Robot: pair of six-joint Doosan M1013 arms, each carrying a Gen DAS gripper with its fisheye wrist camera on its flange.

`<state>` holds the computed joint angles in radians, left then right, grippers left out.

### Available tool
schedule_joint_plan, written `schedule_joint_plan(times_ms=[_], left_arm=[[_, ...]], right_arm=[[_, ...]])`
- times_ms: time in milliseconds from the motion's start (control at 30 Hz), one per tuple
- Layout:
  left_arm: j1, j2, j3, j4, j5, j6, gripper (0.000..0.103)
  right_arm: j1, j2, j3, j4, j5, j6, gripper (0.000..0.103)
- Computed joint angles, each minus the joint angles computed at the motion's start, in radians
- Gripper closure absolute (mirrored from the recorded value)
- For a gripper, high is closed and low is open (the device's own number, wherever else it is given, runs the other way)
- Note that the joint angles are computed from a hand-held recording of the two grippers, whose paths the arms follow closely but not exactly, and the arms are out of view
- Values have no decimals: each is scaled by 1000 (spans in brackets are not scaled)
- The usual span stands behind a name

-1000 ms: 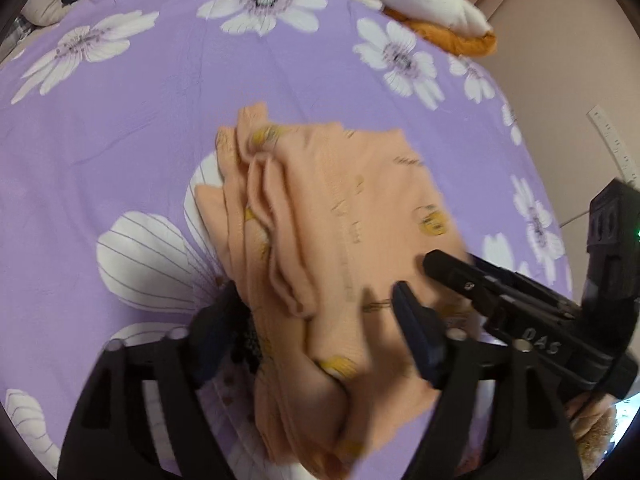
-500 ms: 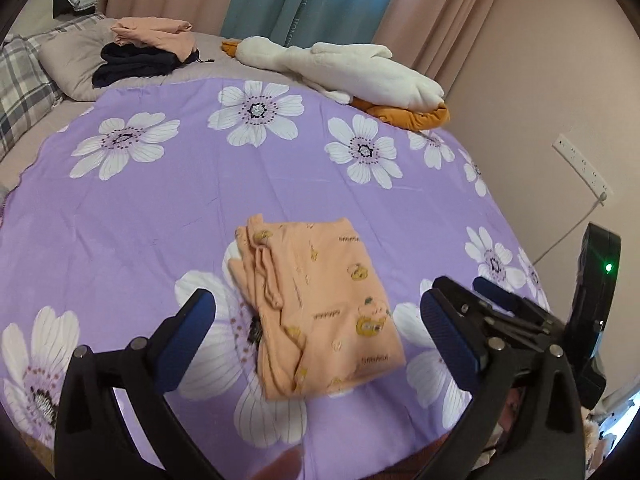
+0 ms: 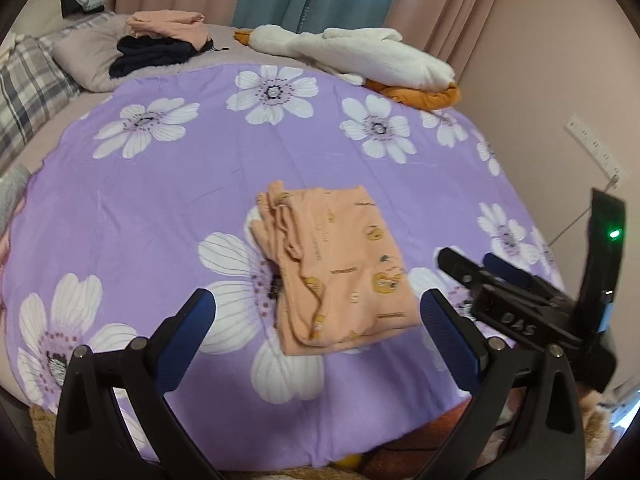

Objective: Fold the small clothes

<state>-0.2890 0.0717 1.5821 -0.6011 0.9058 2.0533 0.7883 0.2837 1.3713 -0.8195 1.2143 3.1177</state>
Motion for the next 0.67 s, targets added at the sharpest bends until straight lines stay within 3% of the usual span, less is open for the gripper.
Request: schedule_joint_plan(times_ms=[667], left_arm=[[-14,-32,16,62,-20,10,1]], right_arm=[[-1,11,-11,11,12,-22,20]])
